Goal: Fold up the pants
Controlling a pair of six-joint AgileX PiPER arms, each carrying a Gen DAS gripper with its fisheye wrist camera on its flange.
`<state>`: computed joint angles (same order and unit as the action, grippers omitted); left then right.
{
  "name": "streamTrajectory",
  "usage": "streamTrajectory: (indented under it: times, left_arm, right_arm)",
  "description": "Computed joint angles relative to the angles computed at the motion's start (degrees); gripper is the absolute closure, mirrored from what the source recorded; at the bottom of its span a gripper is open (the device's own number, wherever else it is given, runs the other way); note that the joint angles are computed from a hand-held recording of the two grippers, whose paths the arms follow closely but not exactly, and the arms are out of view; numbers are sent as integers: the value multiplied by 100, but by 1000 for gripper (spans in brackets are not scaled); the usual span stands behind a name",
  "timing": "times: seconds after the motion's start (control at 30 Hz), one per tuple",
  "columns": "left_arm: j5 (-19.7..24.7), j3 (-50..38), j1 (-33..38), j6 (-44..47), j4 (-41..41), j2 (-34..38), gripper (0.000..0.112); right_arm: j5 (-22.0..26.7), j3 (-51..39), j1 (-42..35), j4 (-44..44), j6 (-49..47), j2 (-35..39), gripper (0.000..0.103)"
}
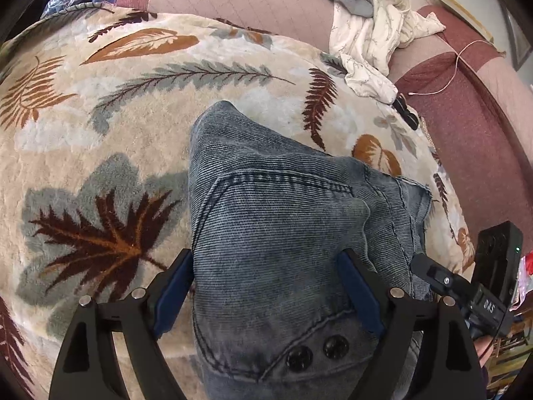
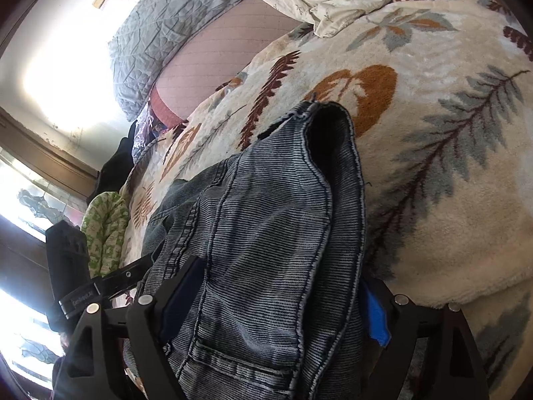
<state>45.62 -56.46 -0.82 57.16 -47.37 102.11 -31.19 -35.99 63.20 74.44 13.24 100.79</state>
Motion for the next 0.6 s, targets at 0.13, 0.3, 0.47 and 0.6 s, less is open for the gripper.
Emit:
streamTrajectory:
  times: [0.13, 0.3, 0.47, 0.6]
  left_arm:
    - [-195, 117, -79, -24, -81, -58, 25]
    - [-421, 275, -158, -34, -91, -225, 26]
    - [-735, 500, -317, -6, 17, -525, 33]
    - [-962, 636, -455, -109, 142, -726, 41]
  right_arm:
    - [20, -182, 25, 313, -560, 89, 16]
    - [51, -408, 51, 729, -1313, 183, 22]
    - [25, -416, 53, 729, -1356, 207, 36]
    - [-54, -499, 115, 970, -1671, 232, 40]
